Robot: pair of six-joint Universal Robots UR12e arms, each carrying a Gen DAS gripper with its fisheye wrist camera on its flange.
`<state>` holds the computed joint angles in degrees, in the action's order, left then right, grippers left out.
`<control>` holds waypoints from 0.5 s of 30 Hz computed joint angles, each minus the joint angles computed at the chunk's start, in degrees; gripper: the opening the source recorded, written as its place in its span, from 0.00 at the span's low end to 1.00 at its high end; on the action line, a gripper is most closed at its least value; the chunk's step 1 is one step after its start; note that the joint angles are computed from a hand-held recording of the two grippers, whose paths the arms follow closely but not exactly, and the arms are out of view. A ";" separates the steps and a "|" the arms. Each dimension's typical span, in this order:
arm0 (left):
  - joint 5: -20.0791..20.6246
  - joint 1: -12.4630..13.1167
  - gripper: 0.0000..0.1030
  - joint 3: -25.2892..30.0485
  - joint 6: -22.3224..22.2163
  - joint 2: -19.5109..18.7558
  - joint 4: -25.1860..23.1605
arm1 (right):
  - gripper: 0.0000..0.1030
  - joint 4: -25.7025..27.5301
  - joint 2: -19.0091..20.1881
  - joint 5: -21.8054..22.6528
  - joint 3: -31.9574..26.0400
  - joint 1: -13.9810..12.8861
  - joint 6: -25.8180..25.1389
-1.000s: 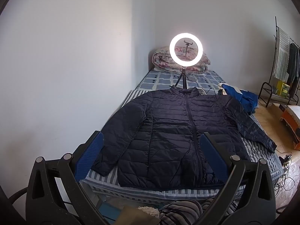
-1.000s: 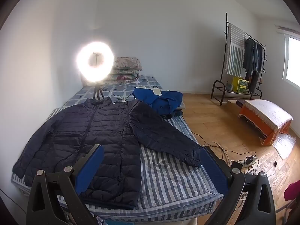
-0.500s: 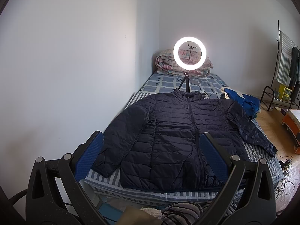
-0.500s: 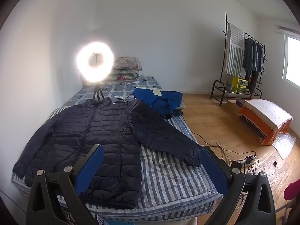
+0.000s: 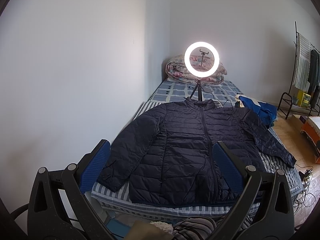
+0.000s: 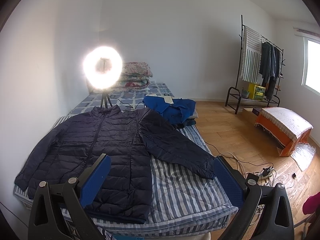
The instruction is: Fold large clothes
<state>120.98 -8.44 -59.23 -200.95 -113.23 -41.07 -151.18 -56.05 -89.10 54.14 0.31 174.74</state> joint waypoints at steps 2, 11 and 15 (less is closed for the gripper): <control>-0.11 0.08 1.00 0.16 0.28 0.05 0.04 | 1.00 -0.09 -0.09 -0.01 0.13 -0.02 0.00; -0.09 0.36 1.00 0.74 1.01 -0.05 0.31 | 1.00 0.10 -0.09 0.16 0.12 -0.09 0.24; 0.55 -0.02 1.00 0.62 2.01 -0.10 1.35 | 1.00 0.23 -0.02 0.11 0.02 -0.05 0.28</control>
<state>121.53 -8.46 -58.61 -198.94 -113.33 -39.71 -150.95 -56.07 -88.99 54.16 0.26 175.02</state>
